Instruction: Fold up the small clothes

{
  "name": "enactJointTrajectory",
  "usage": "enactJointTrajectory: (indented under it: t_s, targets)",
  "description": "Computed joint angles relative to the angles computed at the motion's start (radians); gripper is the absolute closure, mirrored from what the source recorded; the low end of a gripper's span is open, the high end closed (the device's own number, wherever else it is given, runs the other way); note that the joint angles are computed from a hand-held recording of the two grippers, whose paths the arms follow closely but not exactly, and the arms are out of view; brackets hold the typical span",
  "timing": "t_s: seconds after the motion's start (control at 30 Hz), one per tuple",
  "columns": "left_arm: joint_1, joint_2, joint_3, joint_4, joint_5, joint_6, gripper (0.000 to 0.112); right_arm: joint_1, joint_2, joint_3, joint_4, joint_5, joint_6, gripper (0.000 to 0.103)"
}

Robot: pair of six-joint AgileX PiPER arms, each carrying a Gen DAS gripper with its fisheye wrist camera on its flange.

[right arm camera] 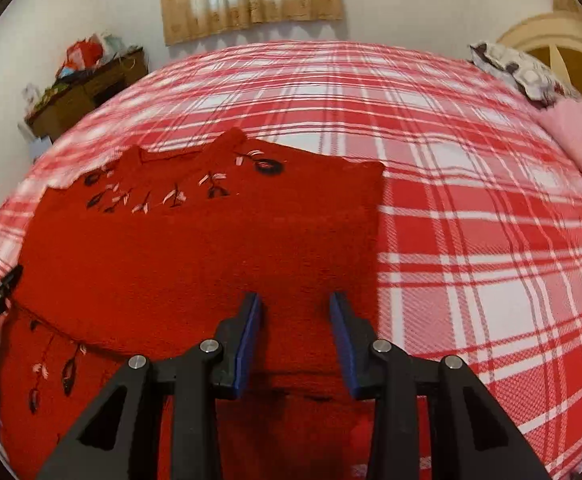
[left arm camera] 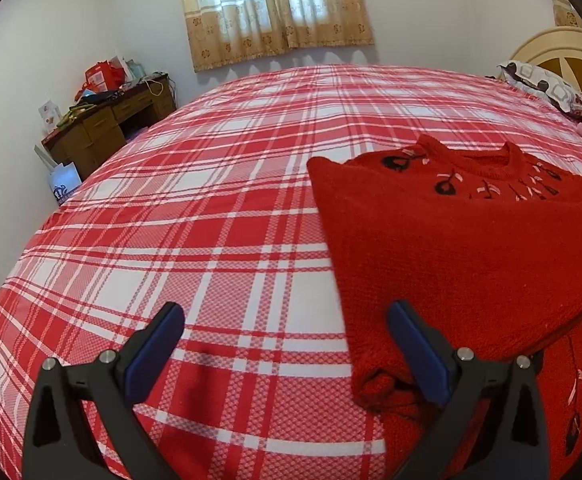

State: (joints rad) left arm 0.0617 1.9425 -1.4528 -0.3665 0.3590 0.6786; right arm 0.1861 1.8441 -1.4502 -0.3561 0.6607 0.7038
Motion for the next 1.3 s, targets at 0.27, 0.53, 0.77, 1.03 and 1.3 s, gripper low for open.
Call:
enactJointTrajectory:
  t_s: [0.27, 0.53, 0.77, 1.03, 1.3]
  targets:
    - [0.002, 0.004, -0.002, -0.026, 0.007, 0.017, 0.009, 0.037, 0.008, 0.013, -0.116, 0.007, 0.094, 0.067]
    - [0.006, 0.011, -0.022, -0.016, 0.033, 0.003, 0.009, 0.013, 0.005, 0.013, -0.054, -0.007, 0.066, 0.067]
    - [0.032, -0.012, -0.026, -0.078, 0.118, 0.05, 0.009, 0.067, -0.068, 0.084, -0.136, -0.027, 0.167, 0.053]
    - [0.025, -0.071, 0.053, -0.106, 0.1, 0.093, 0.009, 0.065, -0.124, 0.116, -0.138, -0.022, 0.218, 0.051]
    - [0.067, -0.182, 0.15, -0.248, 0.156, 0.263, 0.009, 0.139, -0.236, 0.219, -0.174, 0.02, 0.247, 0.05]
